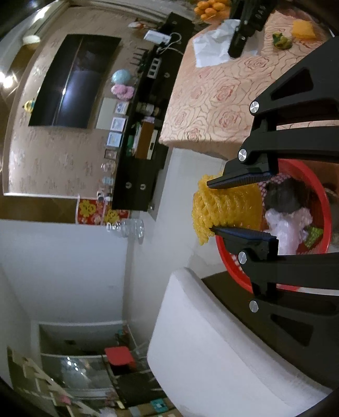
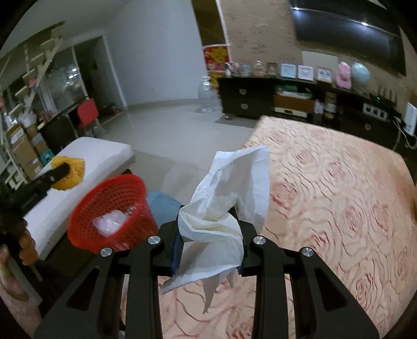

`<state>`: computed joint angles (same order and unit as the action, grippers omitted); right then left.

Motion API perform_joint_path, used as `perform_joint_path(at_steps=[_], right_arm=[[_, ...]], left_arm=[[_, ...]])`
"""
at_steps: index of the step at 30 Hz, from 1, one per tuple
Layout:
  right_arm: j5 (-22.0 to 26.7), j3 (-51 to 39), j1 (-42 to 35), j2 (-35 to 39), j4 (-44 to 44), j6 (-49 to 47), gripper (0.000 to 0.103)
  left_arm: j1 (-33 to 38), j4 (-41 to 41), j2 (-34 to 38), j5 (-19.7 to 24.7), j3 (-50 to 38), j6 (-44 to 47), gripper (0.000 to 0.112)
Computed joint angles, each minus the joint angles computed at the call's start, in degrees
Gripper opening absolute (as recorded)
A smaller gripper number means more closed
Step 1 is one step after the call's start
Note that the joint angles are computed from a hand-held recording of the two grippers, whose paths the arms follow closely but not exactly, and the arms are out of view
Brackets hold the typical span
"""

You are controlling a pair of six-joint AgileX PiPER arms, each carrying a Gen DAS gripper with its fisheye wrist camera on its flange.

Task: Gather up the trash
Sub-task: 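Carry the sponge and tissue over the red wastebasket and open both tools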

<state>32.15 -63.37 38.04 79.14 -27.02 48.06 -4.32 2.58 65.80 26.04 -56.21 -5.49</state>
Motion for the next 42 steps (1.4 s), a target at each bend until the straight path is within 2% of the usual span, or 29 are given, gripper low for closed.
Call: perform_joint_path(at_steps=[3,8,12,17,24,30,33,38,42], right_arm=[[0.91,-5.47,0.72,2.98,3.06,-4.63,0.03],[2.35,-14.64,1.26,8.31,8.25,-13.05,0.03],[-0.47,-15.41,0.84,10.61,14.73,-20.06,0.03],[0.61,-19.07,0.85,16.49,22.21,-26.48,0.03],[1.5,-24.21,2.58,21.18,26.98,-31.17,0.03],[2.76,-27.82,3.03,25.09,31.99,-35.13,0.031],[3.08,-29.08,3.13,26.58,34.53,-36.8,0.032],[3.96,-31.33,2.98,29.0,37.94,-39.18,0.04],[3.22,-31.05,2.73,29.26,39.18,-38.95,0.055]], left_arm=[[2.24,-2.28,-0.01,0.25,-0.23,1.98,0.028],[3.85,-0.99,0.79,0.36,-0.55,1.0,0.028],[3.62,2.07,2.11,1.17,-0.94,-1.6,0.028],[3.12,5.57,4.53,1.83,-1.3,-3.88,0.028],[5.63,3.99,6.88,2.57,-1.39,-0.51,0.028],[8.84,-1.2,8.41,3.12,-1.11,5.82,0.028],[9.46,-3.74,8.69,3.56,-1.26,8.21,0.032],[10.23,-7.51,9.47,4.55,-2.09,11.5,0.043],[11.96,-11.15,9.63,5.09,-2.37,14.22,0.055]])
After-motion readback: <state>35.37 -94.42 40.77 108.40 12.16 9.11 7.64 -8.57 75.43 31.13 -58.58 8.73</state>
